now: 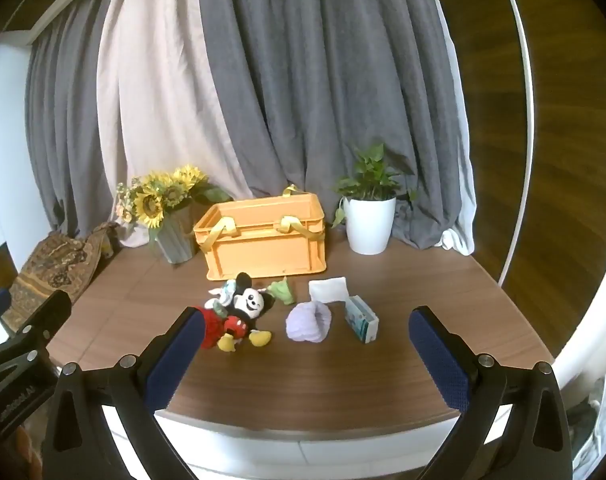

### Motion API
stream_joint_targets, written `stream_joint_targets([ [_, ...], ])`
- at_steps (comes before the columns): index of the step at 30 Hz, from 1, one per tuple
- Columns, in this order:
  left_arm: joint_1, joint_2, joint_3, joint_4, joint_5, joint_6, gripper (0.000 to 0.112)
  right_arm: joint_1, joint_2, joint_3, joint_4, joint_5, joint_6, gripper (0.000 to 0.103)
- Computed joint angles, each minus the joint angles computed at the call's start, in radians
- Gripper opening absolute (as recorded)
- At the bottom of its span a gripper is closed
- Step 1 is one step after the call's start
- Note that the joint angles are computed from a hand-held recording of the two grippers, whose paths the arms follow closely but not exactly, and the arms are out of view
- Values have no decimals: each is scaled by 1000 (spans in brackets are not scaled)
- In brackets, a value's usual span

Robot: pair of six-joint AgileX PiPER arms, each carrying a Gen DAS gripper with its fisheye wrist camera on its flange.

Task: Organize soft objects

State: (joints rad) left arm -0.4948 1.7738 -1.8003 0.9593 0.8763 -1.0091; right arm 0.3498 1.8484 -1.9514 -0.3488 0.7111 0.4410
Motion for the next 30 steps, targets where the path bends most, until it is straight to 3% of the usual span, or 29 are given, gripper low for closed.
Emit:
stream_joint_targets([
  [30, 1, 7, 7, 28, -2, -34, 103, 4, -1, 2, -15, -6, 13, 103],
])
